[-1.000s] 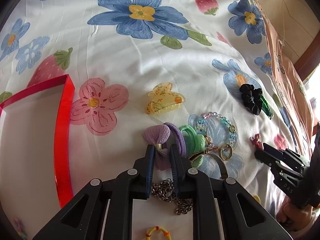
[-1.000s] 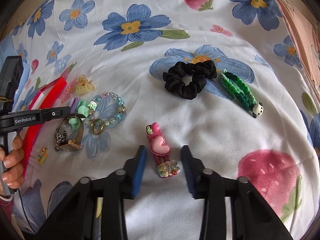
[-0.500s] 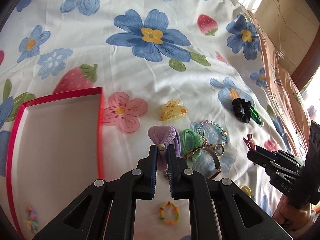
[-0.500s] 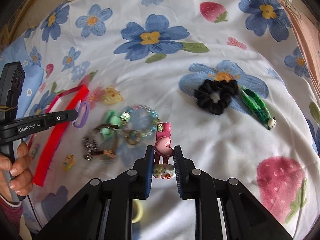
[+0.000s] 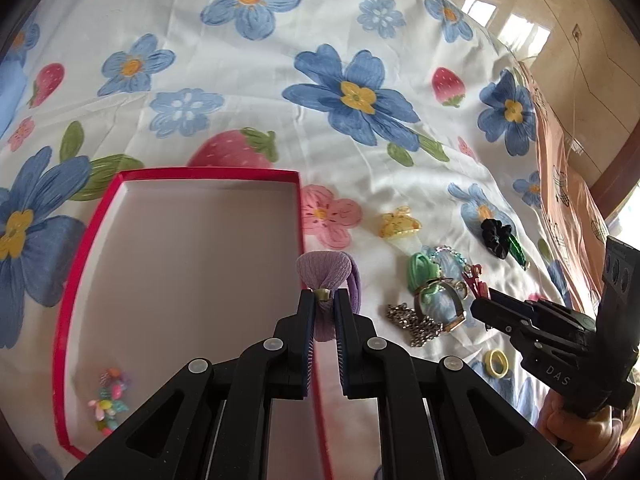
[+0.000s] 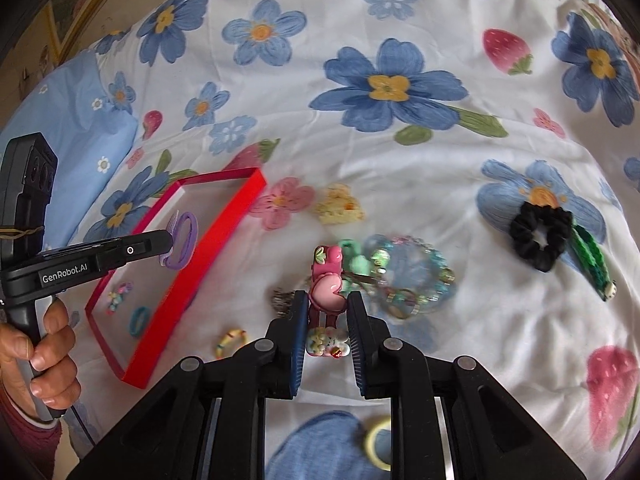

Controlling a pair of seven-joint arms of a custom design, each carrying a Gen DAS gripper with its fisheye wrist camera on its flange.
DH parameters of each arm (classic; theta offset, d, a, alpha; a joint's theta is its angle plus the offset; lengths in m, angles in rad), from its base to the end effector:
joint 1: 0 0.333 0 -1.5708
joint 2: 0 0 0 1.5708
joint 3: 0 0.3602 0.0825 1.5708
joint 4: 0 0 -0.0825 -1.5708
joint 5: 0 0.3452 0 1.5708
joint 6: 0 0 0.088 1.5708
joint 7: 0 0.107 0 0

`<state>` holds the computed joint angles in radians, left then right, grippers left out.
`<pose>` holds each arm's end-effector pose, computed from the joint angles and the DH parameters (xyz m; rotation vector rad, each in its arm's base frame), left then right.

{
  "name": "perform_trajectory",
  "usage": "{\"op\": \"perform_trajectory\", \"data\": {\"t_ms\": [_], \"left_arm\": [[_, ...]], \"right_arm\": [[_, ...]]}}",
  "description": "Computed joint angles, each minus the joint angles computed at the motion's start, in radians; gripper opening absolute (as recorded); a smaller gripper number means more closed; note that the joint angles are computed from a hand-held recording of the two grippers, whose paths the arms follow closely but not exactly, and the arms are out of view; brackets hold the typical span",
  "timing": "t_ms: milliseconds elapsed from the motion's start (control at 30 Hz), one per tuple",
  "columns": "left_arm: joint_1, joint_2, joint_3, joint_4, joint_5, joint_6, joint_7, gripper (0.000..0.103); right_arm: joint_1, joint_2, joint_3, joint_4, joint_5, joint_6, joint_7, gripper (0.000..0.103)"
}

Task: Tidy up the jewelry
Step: 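Carry the purple bow clip and pink heart clip into the red box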

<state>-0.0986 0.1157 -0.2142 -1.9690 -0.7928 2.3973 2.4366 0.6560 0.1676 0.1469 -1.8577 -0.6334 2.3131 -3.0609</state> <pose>0.5537 -0.1794 0.5123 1.2770 -2.5994 1.0594 0.4319 0.4223 0.5235 -1.3607 2.2598 -0.4484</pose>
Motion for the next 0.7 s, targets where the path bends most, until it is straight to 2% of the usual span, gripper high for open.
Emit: {"op": "perform_trajectory", "data": {"t_ms": [367, 700], "left_arm": [[0.051, -0.012, 0.037, 0.005, -0.007, -0.029, 0.005, 0.009], [0.080, 0.033, 0.042, 0.048, 0.030, -0.019, -0.044, 0.009]], "right_arm": [[0.031, 0.134, -0.036, 0.179, 0.030, 0.038, -0.123, 0.019], [0.052, 0.277, -0.085, 0.372, 0.110, 0.079, -0.269, 0.019]]}}
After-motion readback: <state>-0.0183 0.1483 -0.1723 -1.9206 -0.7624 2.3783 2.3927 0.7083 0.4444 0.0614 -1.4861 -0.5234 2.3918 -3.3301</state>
